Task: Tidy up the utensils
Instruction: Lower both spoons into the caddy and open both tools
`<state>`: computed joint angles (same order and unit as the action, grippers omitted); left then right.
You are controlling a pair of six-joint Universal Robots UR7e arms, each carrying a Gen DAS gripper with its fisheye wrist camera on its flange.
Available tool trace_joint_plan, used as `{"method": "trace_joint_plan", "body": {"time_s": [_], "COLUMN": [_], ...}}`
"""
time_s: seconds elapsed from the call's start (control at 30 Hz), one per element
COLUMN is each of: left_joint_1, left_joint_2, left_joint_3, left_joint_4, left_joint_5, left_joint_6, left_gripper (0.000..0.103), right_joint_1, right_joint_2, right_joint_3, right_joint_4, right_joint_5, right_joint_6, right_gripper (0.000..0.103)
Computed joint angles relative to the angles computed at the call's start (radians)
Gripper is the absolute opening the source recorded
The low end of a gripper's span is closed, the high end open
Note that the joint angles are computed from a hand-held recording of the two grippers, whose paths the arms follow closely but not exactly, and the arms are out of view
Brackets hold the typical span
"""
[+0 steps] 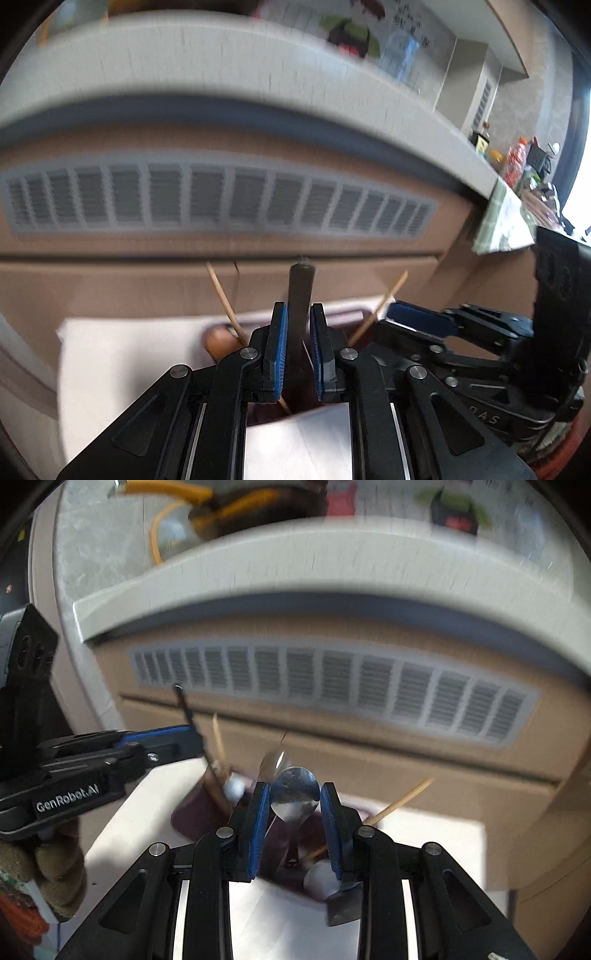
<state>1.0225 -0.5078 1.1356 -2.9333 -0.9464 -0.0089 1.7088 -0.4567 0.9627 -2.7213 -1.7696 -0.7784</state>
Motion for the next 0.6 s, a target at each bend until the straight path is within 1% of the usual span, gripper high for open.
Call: {"method": "trace_joint_plan", "body": {"time_s": [0.03, 0.07, 0.13, 0.17, 0.2, 0.27, 0.3, 0.37, 0.4, 0.47, 0.5, 0.57, 0.6], "left_joint_1": [0.006, 0.009, 0.003, -0.004, -0.016, -0.038, -0.056, -0.086, -0.11, -0.146, -0.169, -0.204, -0.226], "left_joint_2": [0.004, 0.008, 0.012, 0.009, 0.0, -0.016, -0.026, -0.037, -0.042, -0.05, -0.051, -0.054, -0.057], "left_joint_3": [-0.001, 0.002, 0.034, 0.06, 0.107, 0.183, 0.24, 0.319, 0.372, 0.448, 0.491, 0.545, 0.58], "left_joint_4": [0.009, 0.007, -0.052, -0.096, -0.165, -0.268, -0.338, -0.437, -0.507, -0.602, -0.649, -0.671, -0.653], "left_joint_5": [-0.013, -0.012, 0.027, 0.048, 0.083, 0.13, 0.163, 0.222, 0.266, 0.317, 0.356, 0.425, 0.469], "left_joint_6": [-0.002, -0.003, 0.021, 0.039, 0.055, 0.062, 0.067, 0.086, 0.101, 0.118, 0.121, 0.091, 0.047], "left_gripper": [0.021, 0.032, 0.042, 0.043, 0.043, 0.043, 0.043, 0.043, 0.043, 0.043, 0.043, 0.043, 0.043], "right_joint_1": [-0.007, -0.011, -0.018, -0.021, -0.025, -0.036, -0.043, -0.055, -0.06, -0.071, -0.075, -0.081, -0.083], "right_joint_2": [0.009, 0.015, 0.02, 0.015, -0.002, -0.048, -0.077, -0.143, -0.172, -0.239, -0.269, -0.316, -0.332], "right_joint_3": [-0.01, -0.016, -0.007, 0.009, 0.046, 0.134, 0.191, 0.322, 0.383, 0.524, 0.589, 0.699, 0.744], "right_joint_4": [0.02, 0.022, -0.006, -0.03, -0.069, -0.145, -0.197, -0.317, -0.374, -0.487, -0.53, -0.602, -0.641], "right_joint_5": [0.003, 0.0, -0.013, -0.018, -0.019, 0.005, 0.025, 0.063, 0.077, 0.1, 0.105, 0.115, 0.115], "right_joint_6": [0.015, 0.023, 0.034, 0.036, 0.041, 0.048, 0.048, 0.04, 0.036, 0.022, 0.013, -0.012, -0.025], "right_gripper": [0.027, 0.03, 0.031, 0.032, 0.032, 0.033, 0.033, 0.036, 0.036, 0.038, 0.038, 0.038, 0.038]}}
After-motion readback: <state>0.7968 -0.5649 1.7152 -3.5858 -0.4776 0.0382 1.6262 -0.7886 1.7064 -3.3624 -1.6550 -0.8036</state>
